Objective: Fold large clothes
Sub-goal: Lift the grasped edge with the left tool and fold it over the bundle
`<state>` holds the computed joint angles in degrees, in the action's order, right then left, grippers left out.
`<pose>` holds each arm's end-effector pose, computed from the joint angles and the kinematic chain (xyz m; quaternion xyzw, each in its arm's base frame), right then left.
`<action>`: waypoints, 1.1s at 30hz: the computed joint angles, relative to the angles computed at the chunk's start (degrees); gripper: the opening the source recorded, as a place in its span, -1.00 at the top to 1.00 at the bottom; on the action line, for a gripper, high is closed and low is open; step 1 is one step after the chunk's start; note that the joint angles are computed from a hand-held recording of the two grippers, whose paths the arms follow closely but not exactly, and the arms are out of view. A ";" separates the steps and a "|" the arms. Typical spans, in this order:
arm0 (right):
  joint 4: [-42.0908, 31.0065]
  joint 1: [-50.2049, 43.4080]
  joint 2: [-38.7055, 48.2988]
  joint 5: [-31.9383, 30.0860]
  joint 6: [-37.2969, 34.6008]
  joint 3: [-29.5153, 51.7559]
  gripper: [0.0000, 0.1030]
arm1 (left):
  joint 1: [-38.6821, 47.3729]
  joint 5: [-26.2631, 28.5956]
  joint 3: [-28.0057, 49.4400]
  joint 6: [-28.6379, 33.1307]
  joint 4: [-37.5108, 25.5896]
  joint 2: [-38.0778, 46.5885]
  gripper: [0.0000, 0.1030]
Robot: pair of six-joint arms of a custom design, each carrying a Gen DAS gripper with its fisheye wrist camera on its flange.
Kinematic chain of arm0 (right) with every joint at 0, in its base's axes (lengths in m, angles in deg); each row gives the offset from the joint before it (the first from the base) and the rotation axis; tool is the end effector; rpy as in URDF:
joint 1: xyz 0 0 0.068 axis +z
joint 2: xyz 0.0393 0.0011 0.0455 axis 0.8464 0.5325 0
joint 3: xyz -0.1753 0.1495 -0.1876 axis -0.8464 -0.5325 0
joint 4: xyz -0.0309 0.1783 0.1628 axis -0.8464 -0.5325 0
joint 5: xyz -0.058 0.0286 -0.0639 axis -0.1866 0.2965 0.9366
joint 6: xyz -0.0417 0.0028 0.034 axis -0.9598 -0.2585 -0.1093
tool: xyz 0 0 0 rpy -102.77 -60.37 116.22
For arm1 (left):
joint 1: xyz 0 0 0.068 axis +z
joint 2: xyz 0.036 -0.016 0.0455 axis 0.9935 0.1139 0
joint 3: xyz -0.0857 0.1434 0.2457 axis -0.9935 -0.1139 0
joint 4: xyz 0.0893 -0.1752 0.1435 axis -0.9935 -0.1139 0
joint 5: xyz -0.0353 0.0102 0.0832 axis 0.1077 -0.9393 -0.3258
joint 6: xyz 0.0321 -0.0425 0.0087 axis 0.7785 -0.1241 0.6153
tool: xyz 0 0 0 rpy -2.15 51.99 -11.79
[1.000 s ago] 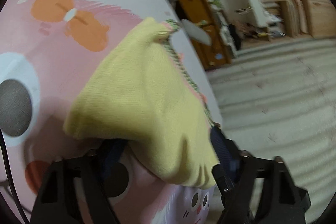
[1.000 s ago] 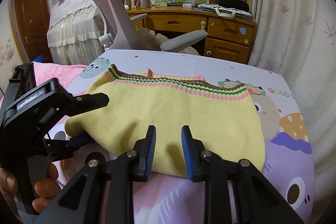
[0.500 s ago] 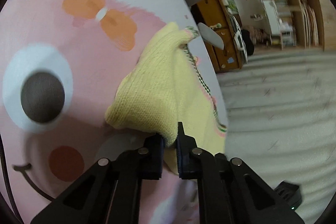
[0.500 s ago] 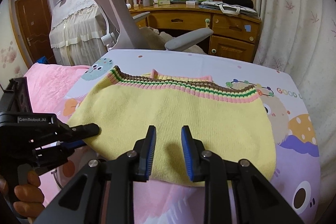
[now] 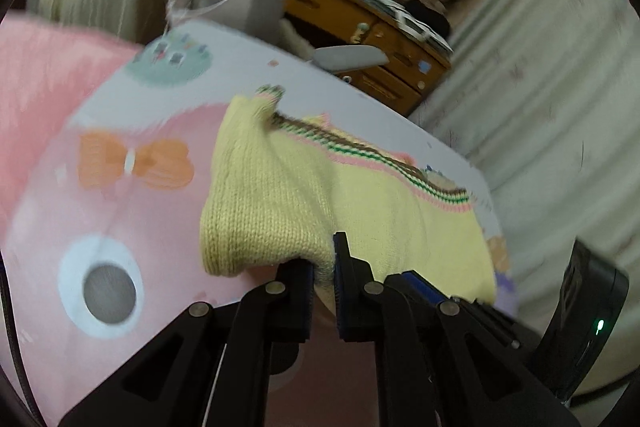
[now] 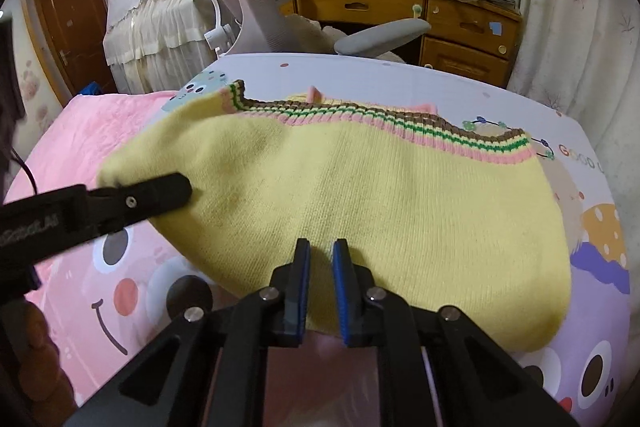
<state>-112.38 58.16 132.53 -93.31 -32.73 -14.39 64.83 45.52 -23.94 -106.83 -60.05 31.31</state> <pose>0.3150 0.0149 0.2657 -0.2427 0.9160 0.1234 0.2947 0.3030 -0.0996 0.2564 -0.2066 0.8976 -0.1717 0.3494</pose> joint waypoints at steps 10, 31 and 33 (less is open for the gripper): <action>-13.55 -9.95 6.01 -11.93 -0.15 10.87 0.85 | -11.12 -16.02 16.76 19.36 -13.42 6.18 0.88; -12.63 -21.33 9.18 -15.32 -2.80 6.25 0.94 | -23.60 -21.15 39.87 42.28 -18.88 21.06 0.88; -14.56 -22.62 10.02 -17.37 -3.02 6.98 0.94 | -23.20 -18.41 41.52 43.36 -20.73 22.47 0.88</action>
<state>-126.94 35.54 142.55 -110.69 -35.75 -7.40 41.63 27.12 17.58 -63.47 -80.77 53.78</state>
